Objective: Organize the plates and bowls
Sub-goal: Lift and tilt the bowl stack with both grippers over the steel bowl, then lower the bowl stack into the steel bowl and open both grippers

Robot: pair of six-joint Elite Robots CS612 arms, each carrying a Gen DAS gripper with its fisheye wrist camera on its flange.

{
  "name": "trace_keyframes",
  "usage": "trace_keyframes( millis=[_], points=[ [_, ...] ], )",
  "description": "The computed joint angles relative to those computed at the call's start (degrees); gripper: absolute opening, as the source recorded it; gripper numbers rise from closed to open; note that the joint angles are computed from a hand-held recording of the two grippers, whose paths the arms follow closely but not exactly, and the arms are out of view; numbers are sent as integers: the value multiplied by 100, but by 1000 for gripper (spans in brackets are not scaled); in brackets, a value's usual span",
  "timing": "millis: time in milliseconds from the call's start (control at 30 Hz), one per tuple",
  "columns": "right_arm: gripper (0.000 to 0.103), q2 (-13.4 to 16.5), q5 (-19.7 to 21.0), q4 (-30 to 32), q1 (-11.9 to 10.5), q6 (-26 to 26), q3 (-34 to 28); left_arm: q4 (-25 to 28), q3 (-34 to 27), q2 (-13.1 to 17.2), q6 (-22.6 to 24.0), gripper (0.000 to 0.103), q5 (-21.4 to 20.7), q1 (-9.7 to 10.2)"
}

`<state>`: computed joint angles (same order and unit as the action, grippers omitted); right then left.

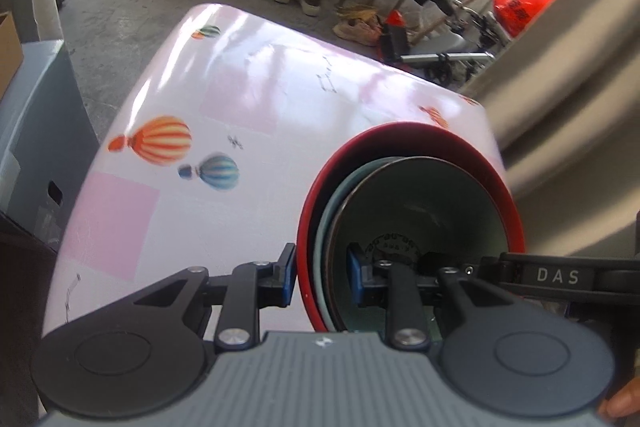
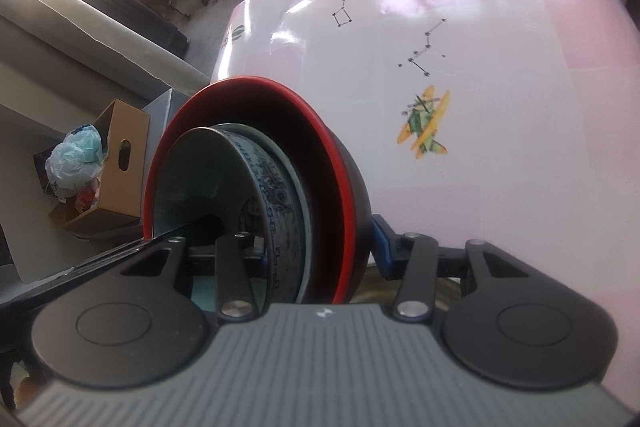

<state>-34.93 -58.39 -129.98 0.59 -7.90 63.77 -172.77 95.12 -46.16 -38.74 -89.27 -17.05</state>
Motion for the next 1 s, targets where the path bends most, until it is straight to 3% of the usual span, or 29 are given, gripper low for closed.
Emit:
trace_keyframes(
  millis=[233, 400, 700, 1000],
  points=[
    [44, -533, 1, -343, -223, 131, 1003, -8, 412, -167, 55, 26, -148, -235],
    [44, -749, -32, -546, -360, 134, 1607, 86, 577, -158, 41, 26, -266, -344],
    [44, -748, -166, -636, -471, 148, 1908, 387, 535, -51, 18, 26, -397, -420],
    [46, -649, -99, -636, -507, 1, 1828, 260, 518, -49, 112, 30, -291, -434]
  ],
)
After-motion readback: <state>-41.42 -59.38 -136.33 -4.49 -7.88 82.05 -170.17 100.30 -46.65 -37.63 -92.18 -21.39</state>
